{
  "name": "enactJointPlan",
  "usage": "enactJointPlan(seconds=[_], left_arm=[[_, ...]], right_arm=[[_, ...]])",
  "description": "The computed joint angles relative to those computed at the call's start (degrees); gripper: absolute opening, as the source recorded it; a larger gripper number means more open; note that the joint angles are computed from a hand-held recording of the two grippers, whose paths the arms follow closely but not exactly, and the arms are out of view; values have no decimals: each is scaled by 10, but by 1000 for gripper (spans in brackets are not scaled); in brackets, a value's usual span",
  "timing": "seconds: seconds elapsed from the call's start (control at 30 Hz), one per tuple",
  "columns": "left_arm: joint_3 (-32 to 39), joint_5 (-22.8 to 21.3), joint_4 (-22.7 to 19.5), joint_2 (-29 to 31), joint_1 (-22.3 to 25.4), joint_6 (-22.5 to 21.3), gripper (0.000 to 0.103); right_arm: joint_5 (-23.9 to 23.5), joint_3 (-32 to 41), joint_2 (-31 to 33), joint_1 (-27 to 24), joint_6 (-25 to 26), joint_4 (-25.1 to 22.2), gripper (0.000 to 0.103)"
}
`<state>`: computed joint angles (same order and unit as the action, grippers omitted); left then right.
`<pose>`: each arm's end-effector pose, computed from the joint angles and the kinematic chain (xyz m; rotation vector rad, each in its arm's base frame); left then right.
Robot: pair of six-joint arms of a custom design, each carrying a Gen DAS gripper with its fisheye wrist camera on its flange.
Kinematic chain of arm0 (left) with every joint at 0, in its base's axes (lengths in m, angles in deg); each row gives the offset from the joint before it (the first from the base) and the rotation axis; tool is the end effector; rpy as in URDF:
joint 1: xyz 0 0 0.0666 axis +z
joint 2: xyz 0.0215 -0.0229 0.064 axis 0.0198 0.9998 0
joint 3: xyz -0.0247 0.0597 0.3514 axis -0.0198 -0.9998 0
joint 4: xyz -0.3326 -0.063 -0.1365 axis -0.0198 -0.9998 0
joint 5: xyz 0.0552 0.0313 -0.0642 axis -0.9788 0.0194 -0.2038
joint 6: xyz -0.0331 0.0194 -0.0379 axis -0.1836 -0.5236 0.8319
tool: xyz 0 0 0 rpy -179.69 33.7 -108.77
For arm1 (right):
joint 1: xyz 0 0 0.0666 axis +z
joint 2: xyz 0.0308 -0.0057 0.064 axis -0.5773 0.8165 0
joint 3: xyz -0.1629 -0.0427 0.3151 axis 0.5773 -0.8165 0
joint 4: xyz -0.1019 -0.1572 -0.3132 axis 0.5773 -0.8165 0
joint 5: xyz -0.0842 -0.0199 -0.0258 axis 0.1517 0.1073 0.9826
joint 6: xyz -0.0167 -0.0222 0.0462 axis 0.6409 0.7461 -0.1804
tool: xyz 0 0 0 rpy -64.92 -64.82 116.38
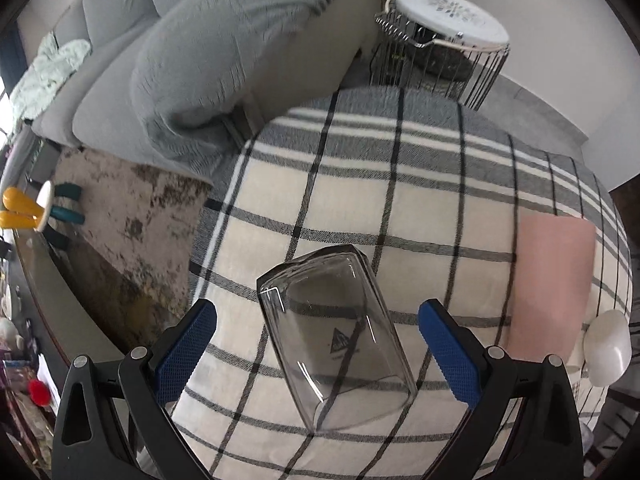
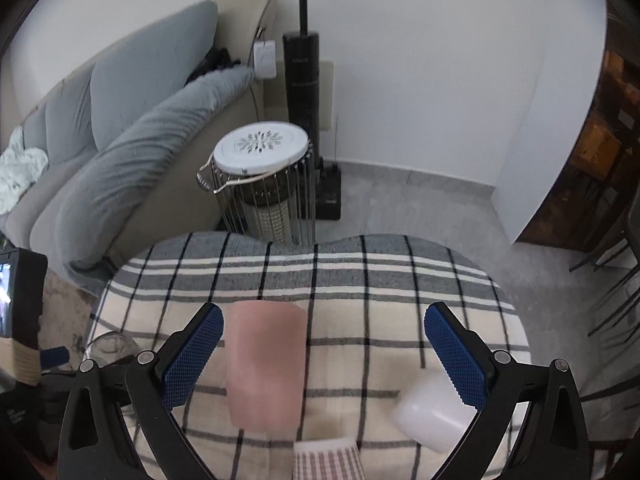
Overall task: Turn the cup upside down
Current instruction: 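Move the left tool to the clear glass cup and close on it, then lift the clear glass cup with the left tool and rotate it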
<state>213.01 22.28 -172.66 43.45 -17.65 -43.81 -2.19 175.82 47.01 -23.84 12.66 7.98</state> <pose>0.5808 -0.1918 0.3698 -0.1802 2.9307 0.1439 0.5523 0.1038 0.4334 0.1166 2.4829 -0.0765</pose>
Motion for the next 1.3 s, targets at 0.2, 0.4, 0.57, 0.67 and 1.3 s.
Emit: enactJointPlan(seconds=[0.2, 0.4, 0.57, 0.67, 1.3], left_arm=[[32, 9, -15, 34, 9, -8, 92], [44, 30, -20, 48, 14, -14, 74], [15, 18, 7, 28, 9, -17, 74], [-10, 11, 19, 6, 3, -21, 73], [-246, -18, 55, -231, -103, 13, 69]], right_arm=[[-5, 24, 24, 4, 6, -7, 101], [-13, 39, 38, 3, 3, -9, 101], [-17, 31, 34, 3, -3, -13, 101], [-16, 18, 19, 4, -3, -12, 101], [-6, -137, -201, 4, -26, -46, 101]])
